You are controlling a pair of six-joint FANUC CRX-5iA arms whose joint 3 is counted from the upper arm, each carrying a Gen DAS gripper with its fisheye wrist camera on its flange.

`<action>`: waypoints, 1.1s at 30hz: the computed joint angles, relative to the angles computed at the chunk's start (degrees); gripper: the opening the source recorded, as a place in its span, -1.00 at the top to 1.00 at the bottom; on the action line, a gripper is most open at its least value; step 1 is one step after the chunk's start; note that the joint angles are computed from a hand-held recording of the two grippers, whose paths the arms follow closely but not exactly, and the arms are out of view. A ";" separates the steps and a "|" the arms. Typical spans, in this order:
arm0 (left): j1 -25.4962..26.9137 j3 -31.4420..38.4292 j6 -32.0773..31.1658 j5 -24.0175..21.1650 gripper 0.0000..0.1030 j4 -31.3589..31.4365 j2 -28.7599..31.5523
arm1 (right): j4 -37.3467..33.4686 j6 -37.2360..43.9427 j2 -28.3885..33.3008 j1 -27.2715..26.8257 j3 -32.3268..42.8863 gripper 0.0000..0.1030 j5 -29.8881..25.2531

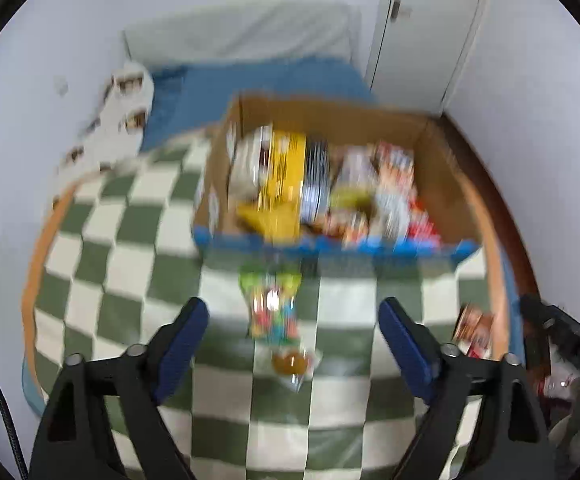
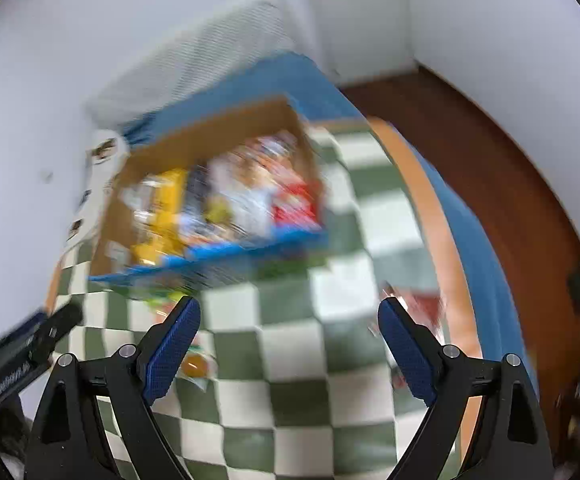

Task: Organize snacks
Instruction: 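Withdraw both tools from the box back toward the remaining snacks, then grasp the orange-ball packet with left tool while right tool grasps the red bag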

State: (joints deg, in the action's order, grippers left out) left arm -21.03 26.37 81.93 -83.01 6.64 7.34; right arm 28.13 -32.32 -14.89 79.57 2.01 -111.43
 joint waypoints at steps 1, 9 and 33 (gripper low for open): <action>-0.36 -1.20 0.05 -0.27 -0.88 -0.82 -0.02 | -1.56 -4.04 -2.13 1.36 -2.24 -0.80 -0.62; -2.45 -8.14 2.46 -3.18 -0.90 -4.00 2.12 | -13.26 -29.42 -18.09 10.57 -19.39 -0.80 2.15; 0.92 -12.30 7.11 -5.11 -0.27 0.35 8.42 | -16.14 -1.72 -4.13 -4.63 -19.39 0.21 26.54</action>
